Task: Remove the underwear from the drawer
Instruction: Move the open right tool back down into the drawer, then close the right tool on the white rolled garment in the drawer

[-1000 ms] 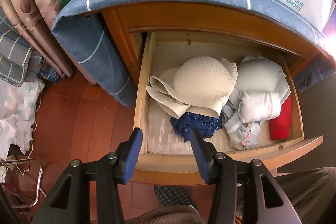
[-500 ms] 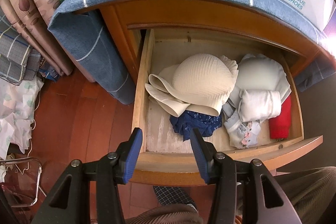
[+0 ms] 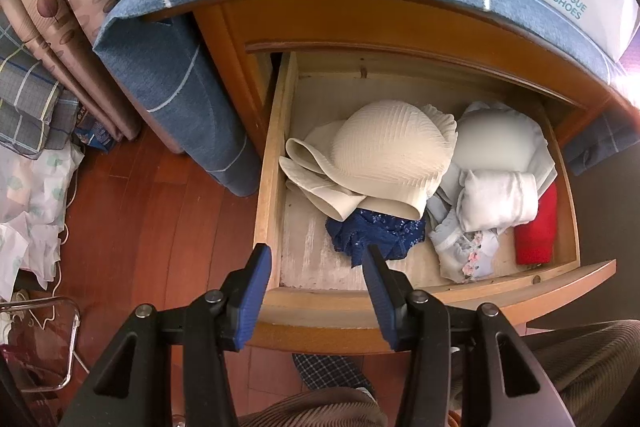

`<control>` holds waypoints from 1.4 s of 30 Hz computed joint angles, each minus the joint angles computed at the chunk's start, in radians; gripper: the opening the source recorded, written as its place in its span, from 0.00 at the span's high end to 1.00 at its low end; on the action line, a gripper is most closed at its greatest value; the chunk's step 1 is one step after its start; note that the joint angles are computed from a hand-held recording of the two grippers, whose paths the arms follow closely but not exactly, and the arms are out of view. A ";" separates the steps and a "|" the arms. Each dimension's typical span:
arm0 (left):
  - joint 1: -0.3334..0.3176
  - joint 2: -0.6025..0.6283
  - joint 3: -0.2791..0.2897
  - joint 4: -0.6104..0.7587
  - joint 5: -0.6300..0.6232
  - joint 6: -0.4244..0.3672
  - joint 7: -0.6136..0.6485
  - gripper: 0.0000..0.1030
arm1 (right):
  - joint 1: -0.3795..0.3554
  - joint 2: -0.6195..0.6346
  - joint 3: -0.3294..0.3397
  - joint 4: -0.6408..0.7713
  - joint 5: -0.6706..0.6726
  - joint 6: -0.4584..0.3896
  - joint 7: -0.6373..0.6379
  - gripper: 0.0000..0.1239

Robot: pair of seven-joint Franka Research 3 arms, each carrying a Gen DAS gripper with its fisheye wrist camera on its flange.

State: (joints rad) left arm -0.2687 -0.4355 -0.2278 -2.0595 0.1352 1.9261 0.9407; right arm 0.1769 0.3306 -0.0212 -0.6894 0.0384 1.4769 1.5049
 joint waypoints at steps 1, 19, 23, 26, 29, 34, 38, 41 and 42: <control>-0.001 0.000 0.002 0.000 -0.003 0.000 0.001 0.53 | -0.001 -0.023 0.000 -0.027 0.002 0.009 -0.003 0.56; -0.006 0.010 0.016 0.007 -0.063 -0.011 0.059 0.53 | -0.051 -0.565 0.032 -0.865 0.069 0.119 -0.106 0.55; -0.006 0.020 0.012 0.019 -0.053 -0.020 0.070 0.53 | -0.051 -0.593 0.045 -1.000 0.080 0.147 -0.081 0.55; -0.006 0.026 0.014 0.027 -0.049 -0.022 0.086 0.53 | -0.046 -0.591 0.054 -1.078 0.090 0.177 -0.055 0.55; -0.004 0.034 0.019 0.033 -0.055 -0.028 0.098 0.53 | -0.039 -0.571 0.061 -1.131 0.099 0.208 -0.025 0.55; 0.008 0.051 0.013 0.050 -0.030 -0.038 0.103 0.53 | -0.024 -0.529 0.070 -1.187 0.102 0.281 0.052 0.55; 0.018 0.079 0.009 0.072 -0.006 -0.061 0.103 0.53 | -0.015 -0.496 0.071 -1.205 0.096 0.334 0.112 0.52; 0.022 0.104 0.005 0.090 0.011 -0.086 0.099 0.53 | -0.004 -0.470 0.075 -1.206 0.076 0.348 0.141 0.50; 0.023 0.110 0.006 0.093 0.009 -0.090 0.100 0.53 | -0.001 -0.460 0.076 -1.204 0.069 0.350 0.153 0.50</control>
State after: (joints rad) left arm -0.2461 -0.3253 -0.2217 -1.9665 0.1443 1.8360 1.0402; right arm 0.1761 -0.1295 0.0549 -1.8933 0.1070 1.8267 1.6584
